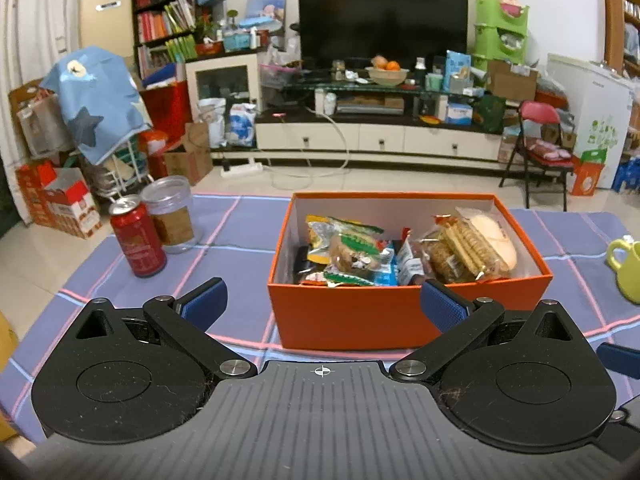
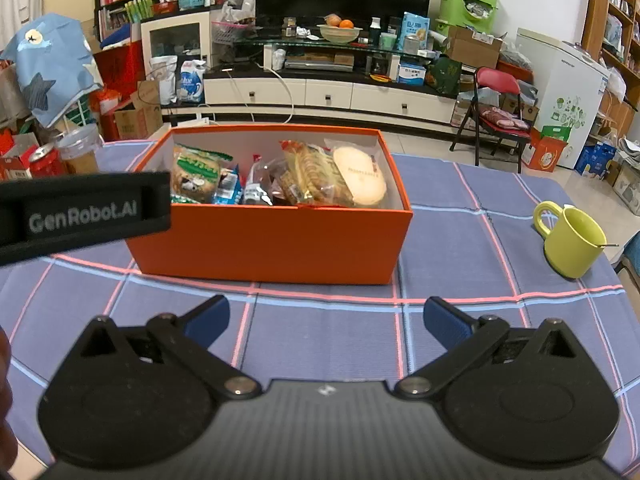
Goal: Organize snacks
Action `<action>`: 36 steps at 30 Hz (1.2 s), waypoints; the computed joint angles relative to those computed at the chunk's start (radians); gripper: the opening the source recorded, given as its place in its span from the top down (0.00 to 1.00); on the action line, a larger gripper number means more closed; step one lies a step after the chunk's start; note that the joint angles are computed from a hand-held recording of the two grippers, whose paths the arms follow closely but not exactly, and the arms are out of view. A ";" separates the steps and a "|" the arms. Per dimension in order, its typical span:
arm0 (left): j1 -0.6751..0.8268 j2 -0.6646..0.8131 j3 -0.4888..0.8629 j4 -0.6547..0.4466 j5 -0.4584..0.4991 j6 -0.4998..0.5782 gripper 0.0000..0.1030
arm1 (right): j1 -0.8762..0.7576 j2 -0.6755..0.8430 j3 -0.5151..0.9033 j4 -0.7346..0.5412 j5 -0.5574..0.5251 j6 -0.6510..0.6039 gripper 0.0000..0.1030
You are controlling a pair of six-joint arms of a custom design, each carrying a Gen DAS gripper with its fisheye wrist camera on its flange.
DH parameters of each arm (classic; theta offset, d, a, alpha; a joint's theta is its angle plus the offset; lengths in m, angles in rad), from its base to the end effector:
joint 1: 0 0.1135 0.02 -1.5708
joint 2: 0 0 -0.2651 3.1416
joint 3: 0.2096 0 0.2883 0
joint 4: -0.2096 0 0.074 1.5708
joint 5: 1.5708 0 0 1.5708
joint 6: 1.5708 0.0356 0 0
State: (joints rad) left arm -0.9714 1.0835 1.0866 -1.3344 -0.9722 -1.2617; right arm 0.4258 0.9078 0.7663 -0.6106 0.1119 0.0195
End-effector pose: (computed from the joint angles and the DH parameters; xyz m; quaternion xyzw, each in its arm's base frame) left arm 0.1371 -0.1485 0.3172 -0.1822 0.8605 0.1086 0.4631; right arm 0.2060 0.0890 0.2673 -0.1630 0.9016 0.0377 0.3989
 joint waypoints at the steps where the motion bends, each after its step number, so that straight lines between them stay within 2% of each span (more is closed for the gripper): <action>1: 0.000 0.000 0.001 -0.001 0.001 -0.001 0.10 | 0.000 -0.001 0.000 -0.001 0.000 -0.001 0.01; 36: -0.010 0.011 -0.008 0.031 0.038 0.043 0.10 | -0.005 0.000 0.003 -0.011 -0.008 -0.016 0.01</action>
